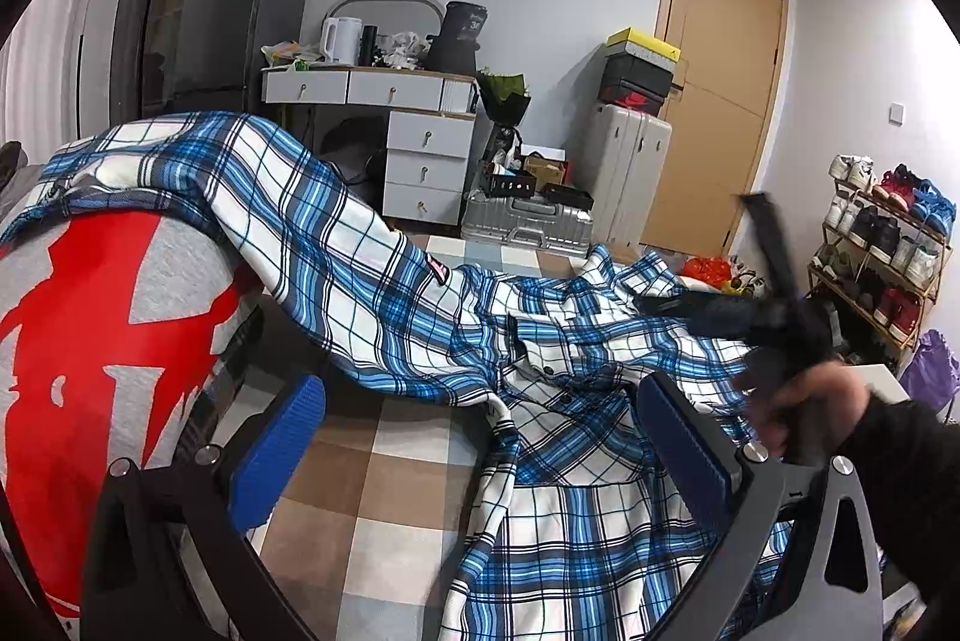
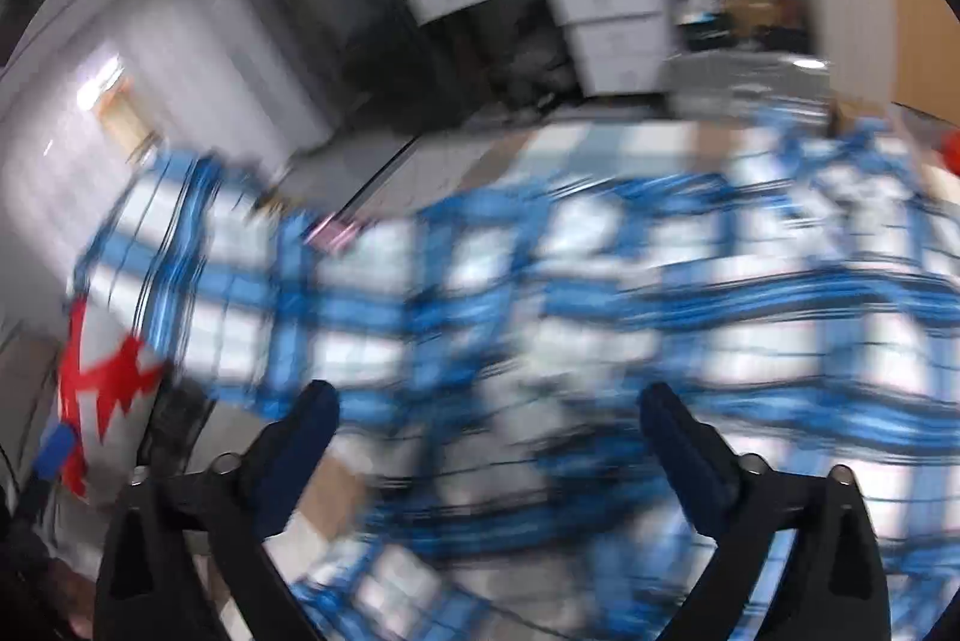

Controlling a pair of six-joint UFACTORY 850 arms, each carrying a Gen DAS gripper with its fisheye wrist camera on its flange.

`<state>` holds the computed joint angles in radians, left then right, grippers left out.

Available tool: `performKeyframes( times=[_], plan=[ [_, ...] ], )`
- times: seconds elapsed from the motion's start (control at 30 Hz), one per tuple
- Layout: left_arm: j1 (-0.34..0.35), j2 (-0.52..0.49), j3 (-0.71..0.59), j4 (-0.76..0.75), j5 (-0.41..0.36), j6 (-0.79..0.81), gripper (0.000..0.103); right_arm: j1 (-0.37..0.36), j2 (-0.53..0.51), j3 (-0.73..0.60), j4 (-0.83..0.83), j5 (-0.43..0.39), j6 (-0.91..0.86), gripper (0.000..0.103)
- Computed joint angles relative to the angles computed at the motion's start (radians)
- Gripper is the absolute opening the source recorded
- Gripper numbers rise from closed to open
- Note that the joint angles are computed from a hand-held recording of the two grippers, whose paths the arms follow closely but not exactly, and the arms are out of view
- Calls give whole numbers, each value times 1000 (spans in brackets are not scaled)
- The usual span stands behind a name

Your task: Fold large clothes

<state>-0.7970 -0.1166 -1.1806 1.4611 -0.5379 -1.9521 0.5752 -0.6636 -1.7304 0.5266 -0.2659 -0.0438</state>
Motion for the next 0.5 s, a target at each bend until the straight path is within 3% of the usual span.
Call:
performKeyframes(
  times=[0.07, 0.13, 0.2, 0.33, 0.37, 0.43, 0.5],
  plan=[
    [-1, -10, -9, -17, -9, 18, 102, -72, 35, 66, -119, -7, 209, 103],
    [-6, -20, -18, -31, -29, 37, 102, -132, 35, 88, -214, -69, 408, 103],
    [-8, -33, -28, -48, -46, 60, 102, -170, 20, 90, -260, -141, 491, 103],
    [-9, -56, -46, -85, -73, 110, 102, -213, 44, 189, -309, -155, 555, 103],
    [-4, -60, -49, -102, -59, 133, 102, -207, 64, 213, -321, -124, 557, 103],
    [7, -64, -53, -133, -26, 171, 102, -196, 82, 214, -408, -138, 649, 103],
    [10, -69, -57, -163, -28, 199, 102, -185, 142, 285, -386, -54, 670, 103]
  ],
)
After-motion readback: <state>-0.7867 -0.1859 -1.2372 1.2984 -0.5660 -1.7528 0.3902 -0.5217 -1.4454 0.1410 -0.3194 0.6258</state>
